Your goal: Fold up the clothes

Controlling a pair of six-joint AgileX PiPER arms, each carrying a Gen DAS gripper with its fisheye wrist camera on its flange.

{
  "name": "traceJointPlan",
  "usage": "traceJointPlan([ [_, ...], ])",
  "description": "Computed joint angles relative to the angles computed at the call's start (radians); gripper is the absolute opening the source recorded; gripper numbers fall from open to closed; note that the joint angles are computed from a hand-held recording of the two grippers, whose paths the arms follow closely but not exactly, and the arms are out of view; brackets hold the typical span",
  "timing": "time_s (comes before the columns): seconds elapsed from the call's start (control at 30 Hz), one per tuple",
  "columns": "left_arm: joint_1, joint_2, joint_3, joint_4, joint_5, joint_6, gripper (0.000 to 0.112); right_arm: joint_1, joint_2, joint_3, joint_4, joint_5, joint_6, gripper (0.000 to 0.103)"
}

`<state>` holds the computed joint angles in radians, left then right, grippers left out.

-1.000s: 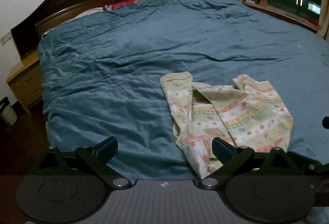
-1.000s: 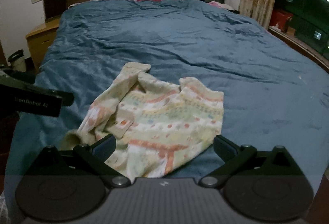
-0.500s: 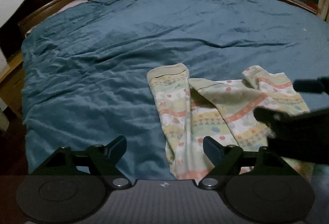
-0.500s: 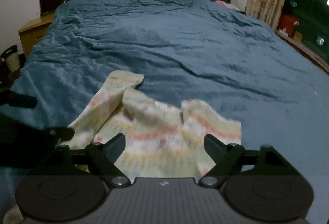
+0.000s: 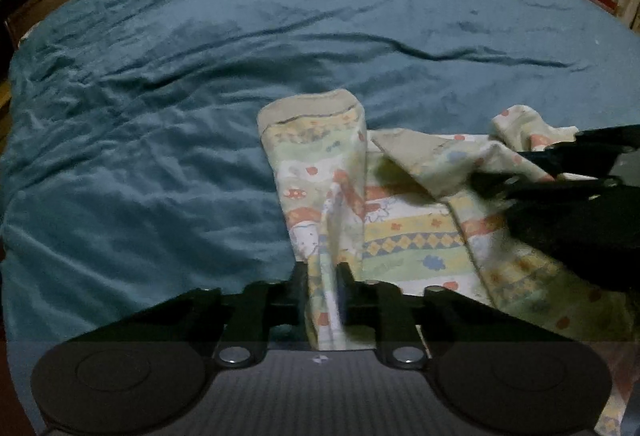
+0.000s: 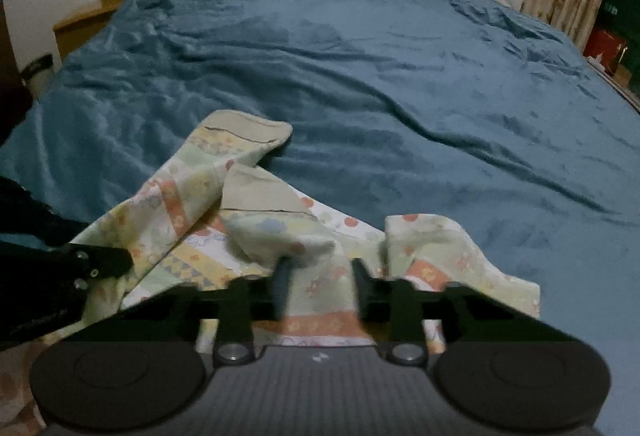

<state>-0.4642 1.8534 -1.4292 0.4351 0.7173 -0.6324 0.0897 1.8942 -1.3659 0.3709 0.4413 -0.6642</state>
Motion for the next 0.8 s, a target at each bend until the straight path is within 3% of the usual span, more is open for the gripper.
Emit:
traceJointPlan([
  [0.1,0.0,-0.033,0.024,0.04,0.016,-0.067,0.007,-0.021,-0.064,0.065,0.009,-0.057,0.012,0.007],
  [0.27,0.019,-0.13,0.104,0.08,0.039,-0.181,0.006,-0.107,-0.195,0.152,0.068,-0.079,-0.017,0.006],
  [0.63,0.026,-0.481,0.402,0.094,0.079,-0.336,0.005,-0.467,-0.507,0.341,0.277,0.044,-0.226,0.006],
  [0.8,-0.008,-0.634,0.543,0.101,0.141,-0.393,0.003,-0.668,-0.544,0.407,0.299,0.095,-0.251,0.01],
])
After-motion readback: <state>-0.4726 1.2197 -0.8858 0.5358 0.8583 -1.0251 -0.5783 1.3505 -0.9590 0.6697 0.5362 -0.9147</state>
